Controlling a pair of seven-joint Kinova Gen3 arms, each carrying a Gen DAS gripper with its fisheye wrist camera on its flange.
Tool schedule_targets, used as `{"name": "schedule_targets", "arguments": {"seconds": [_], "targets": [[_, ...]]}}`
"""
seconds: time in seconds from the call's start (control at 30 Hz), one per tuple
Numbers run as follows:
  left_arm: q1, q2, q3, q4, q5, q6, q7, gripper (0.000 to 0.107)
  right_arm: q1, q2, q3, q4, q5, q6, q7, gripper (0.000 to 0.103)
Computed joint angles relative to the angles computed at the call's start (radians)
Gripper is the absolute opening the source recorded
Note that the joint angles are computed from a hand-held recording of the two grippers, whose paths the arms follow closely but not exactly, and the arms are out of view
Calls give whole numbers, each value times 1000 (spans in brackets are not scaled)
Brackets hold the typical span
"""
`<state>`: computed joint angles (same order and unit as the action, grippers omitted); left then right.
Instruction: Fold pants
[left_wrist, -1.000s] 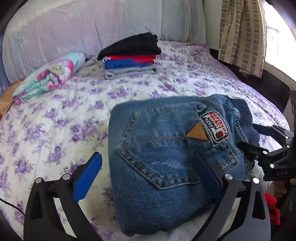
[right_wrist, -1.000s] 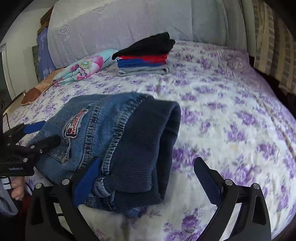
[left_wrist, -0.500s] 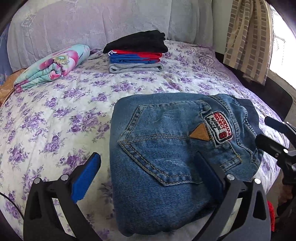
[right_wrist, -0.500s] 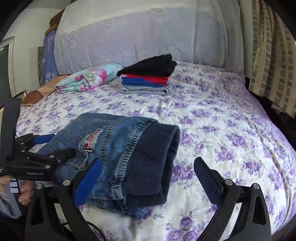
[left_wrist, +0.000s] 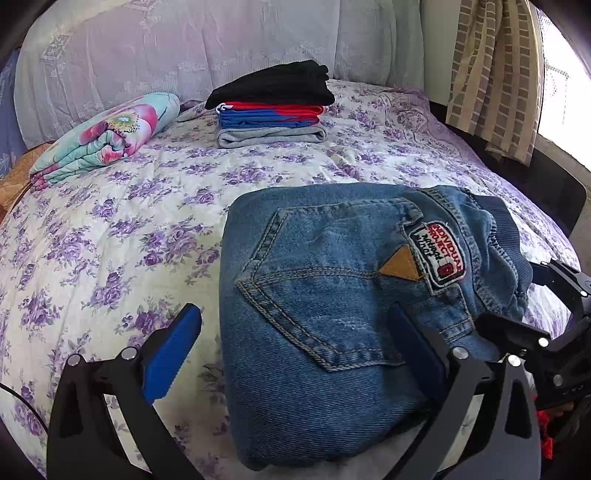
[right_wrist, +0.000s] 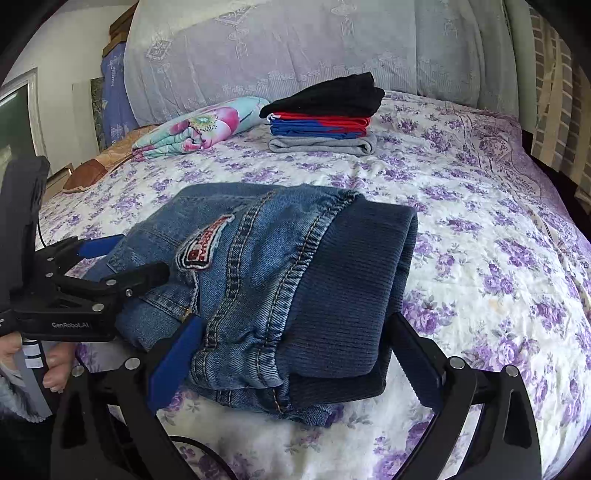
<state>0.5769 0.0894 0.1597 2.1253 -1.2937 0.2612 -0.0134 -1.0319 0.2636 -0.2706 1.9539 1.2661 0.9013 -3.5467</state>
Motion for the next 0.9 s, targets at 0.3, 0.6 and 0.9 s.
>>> {"name": "schedule_targets", "arguments": {"seconds": [0.3, 0.6, 0.9], "targets": [[-1, -7, -41, 9, 29, -74, -27, 99, 127, -118, -8, 167, 196, -250, -337, 99], [-2, -4, -29, 12, -40, -54, 42, 99, 162, -147, -84, 175, 217, -128, -388, 99], [-7, 1, 3, 10, -86, -8, 89, 99, 135, -50, -17, -51, 67, -30, -48, 99]]}}
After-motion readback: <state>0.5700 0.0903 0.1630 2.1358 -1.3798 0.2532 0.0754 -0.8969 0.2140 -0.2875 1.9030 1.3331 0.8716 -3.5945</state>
